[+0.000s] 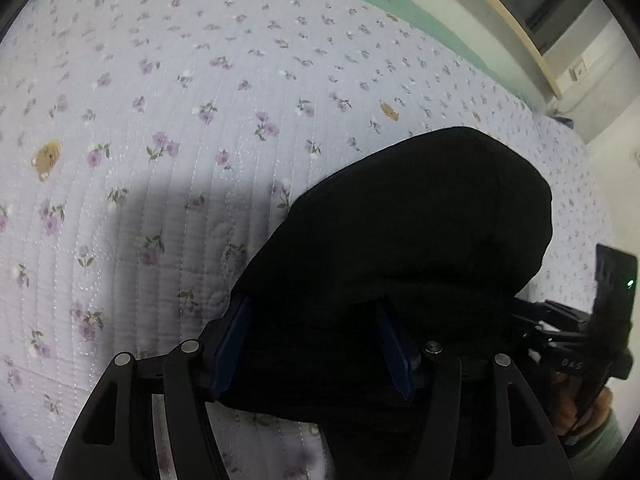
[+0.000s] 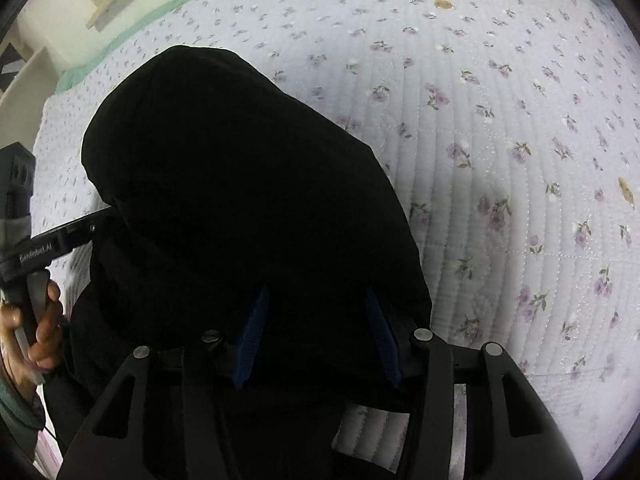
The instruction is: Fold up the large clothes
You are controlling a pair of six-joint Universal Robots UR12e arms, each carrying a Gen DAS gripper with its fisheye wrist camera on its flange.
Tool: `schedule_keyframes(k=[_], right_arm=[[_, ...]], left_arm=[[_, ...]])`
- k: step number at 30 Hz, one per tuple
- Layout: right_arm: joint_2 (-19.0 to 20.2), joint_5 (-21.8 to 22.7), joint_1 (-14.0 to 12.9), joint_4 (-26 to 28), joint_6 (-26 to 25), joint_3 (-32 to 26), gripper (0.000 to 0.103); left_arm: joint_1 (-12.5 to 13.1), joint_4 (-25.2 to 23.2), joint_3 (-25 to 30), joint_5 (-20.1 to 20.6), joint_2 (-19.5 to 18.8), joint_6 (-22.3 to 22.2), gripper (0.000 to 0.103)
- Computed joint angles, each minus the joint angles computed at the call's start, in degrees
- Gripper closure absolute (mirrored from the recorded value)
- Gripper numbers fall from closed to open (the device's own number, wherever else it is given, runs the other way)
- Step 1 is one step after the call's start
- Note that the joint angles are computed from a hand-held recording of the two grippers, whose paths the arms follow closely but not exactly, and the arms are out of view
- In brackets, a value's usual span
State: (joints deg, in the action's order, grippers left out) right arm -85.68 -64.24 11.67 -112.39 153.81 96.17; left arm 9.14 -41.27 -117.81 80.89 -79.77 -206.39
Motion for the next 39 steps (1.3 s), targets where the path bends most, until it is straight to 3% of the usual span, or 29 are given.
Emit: schedule_keyframes(k=[4, 8, 11, 14, 17, 19, 20, 23, 28, 33, 36, 39], right_arm=[[-0.73, -2.64, 0.91, 1.47, -1.02, -1.51, 0.050], [-1.96, 4.66, 0.30, -3.76, -1.60, -3.75, 0.050], [-0.26, 6.81, 2.32, -9.96, 0.46, -5.56, 0.050], [3.46, 2.23, 5.96, -8.91, -0.39, -8.41, 0.056], [7.69, -7.52, 8.84, -8.34, 0.87, -9.63, 0.058], [8.78, -5.50, 7.99, -8.07, 2.74, -9.16, 0.059], [8.84, -4.53, 7.74, -7.88, 3.69, -9.35, 0.060], [8.40, -2.30, 6.58, -4.07, 4.45, -10.26, 0.060], [2.55, 0.75, 3.14, -2.96, -0.35, -6.95, 0.060], [-2.02, -1.28, -0.13, 0.61, -5.83, -3.12, 0.060], [-1.94, -6.12, 0.51, 1.28, -5.63, -0.92, 0.061], [-0.72, -3.52, -0.38, 2.55, -3.27, -0.56, 0.061]], left_arm=[[-0.18, 0.85, 0.20, -0.02, -0.01, -1.28, 0.040], [-0.15, 0.10, 1.06, -0.46, 1.11, -0.88, 0.039], [-0.27, -0.44, 1.25, -0.06, 1.11, -0.01, 0.039], [-0.32, 0.49, 0.74, 0.13, 0.75, -0.77, 0.039], [-0.03, 1.46, 0.00, -0.06, 1.02, -0.92, 0.037], [-0.33, 0.79, 0.08, 0.93, 0.84, -0.58, 0.033], [-0.64, -0.09, 0.42, 1.80, 0.48, -0.44, 0.027], [-0.65, -0.06, 0.35, 1.47, 0.23, -0.82, 0.025], [-0.53, -1.25, 1.19, 0.95, 2.16, -0.80, 0.026], [-0.08, 1.28, 0.26, 0.69, 5.71, -0.37, 0.026], [-0.05, 1.54, 0.09, 0.49, 5.55, -0.91, 0.026], [0.75, -1.75, -0.13, -1.44, 4.61, -1.39, 0.026]])
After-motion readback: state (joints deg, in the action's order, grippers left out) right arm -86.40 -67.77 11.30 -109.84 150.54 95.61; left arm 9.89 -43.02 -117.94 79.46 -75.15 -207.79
